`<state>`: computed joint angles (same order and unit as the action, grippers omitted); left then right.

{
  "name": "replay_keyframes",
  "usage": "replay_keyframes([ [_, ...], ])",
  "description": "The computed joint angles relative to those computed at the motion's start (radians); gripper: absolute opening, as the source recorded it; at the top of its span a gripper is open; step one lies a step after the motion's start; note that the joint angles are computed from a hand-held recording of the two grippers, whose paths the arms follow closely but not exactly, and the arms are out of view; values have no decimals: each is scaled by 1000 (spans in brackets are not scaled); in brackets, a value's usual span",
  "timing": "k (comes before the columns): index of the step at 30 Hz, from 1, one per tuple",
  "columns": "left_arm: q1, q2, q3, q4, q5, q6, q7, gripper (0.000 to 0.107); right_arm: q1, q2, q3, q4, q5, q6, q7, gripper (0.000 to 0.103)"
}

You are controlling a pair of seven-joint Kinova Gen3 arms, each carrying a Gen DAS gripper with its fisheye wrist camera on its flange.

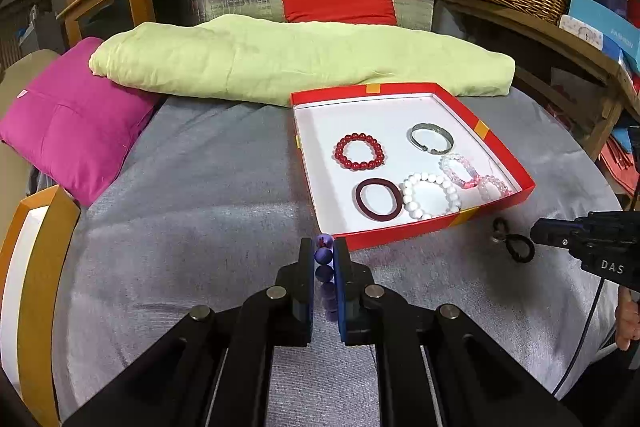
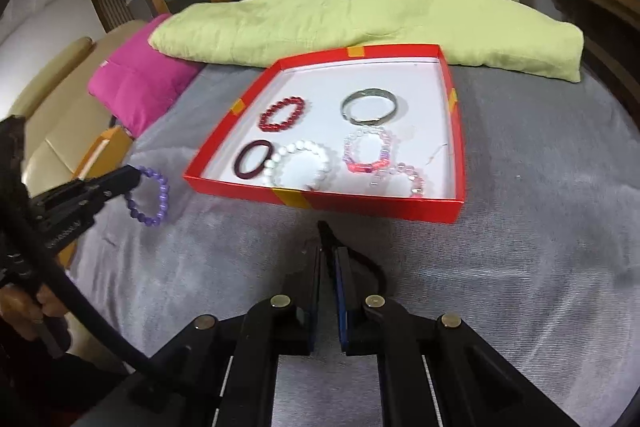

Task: Organize jewelry
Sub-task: 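Carry purple beads over tray with left tool while right carries hair tie there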

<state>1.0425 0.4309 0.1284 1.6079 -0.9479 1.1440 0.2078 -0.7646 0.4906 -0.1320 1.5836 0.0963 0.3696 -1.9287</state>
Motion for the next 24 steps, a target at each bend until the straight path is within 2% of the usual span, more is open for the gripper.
replay_keyframes([
  [1,0,0,0,1,-1,-1,1,10,-1,7,3,-13,-1,22,-1,9],
  [3,0,-4,0,6,-4,-6,7,10,-6,20,12,-39,2,66,-6,28],
  [5,0,-5,0,8,-6,-6,11,10,-50,21,65,-31,35,58,-46,70],
  [6,-1,-6,0,9,-7,-8,13,10,-65,17,80,-13,66,29,-72,71],
  [8,-3,-8,2,11,-7,-12,14,10,-68,17,77,3,107,-4,-83,71],
  [10,-4,-6,3,8,-5,-11,11,10,-84,37,89,-15,113,16,-75,66],
  [12,-7,-4,4,6,-3,-14,4,10,-84,72,77,-52,116,57,-66,53],
  [13,-7,-3,4,4,-1,-15,2,10,-108,80,98,-60,139,67,-72,46],
  [14,-7,-3,4,4,0,-16,1,10,-119,80,106,-62,157,68,-72,34],
  [16,-6,-4,1,6,-1,-18,2,10,-87,76,67,-62,144,67,-54,8],
  [20,-8,-9,-2,11,-4,-22,12,10,-57,59,38,-42,109,43,-37,8],
  [24,-6,-9,-3,8,-18,-24,22,10,29,40,-57,-20,22,-8,41,8],
])
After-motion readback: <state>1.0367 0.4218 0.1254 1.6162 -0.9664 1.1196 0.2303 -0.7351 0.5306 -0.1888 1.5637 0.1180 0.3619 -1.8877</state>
